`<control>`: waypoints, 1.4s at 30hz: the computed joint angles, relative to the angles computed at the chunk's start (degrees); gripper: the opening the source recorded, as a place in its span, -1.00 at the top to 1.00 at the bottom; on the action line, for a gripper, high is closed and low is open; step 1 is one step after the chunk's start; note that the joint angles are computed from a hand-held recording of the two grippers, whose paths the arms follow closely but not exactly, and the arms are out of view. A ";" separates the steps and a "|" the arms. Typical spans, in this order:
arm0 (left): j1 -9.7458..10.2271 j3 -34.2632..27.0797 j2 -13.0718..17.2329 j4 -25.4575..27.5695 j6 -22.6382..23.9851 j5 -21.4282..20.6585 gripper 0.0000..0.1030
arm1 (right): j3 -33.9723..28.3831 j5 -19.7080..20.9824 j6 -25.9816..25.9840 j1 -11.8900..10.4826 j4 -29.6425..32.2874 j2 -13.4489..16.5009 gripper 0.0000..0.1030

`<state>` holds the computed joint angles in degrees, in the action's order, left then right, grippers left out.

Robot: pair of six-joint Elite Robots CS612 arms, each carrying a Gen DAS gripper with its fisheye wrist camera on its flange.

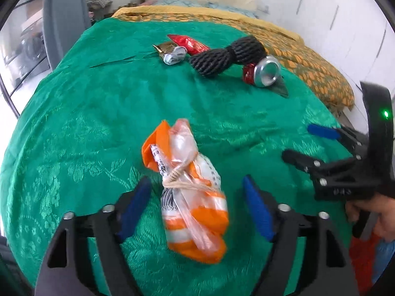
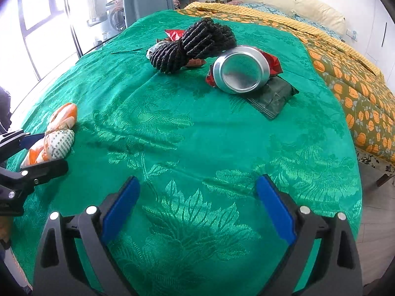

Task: Collect trash
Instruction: 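Lower the open left tool around the orange-white tied plastic bag, then grasp the crushed red Coke can with the right tool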

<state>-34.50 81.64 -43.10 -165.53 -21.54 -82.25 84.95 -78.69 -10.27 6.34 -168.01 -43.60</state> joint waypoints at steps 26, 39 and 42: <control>-0.69 -2.23 1.07 6.16 -0.44 7.63 -0.91 | -14.23 7.13 -14.16 -4.25 10.58 4.56 -0.82; -0.63 -2.47 1.24 6.22 -0.74 7.58 -0.91 | -29.58 11.62 -14.72 -3.13 19.00 13.23 -0.19; -0.62 -2.47 1.25 6.20 -0.75 7.55 -0.91 | -27.35 13.14 -13.52 -2.86 16.94 12.01 -0.19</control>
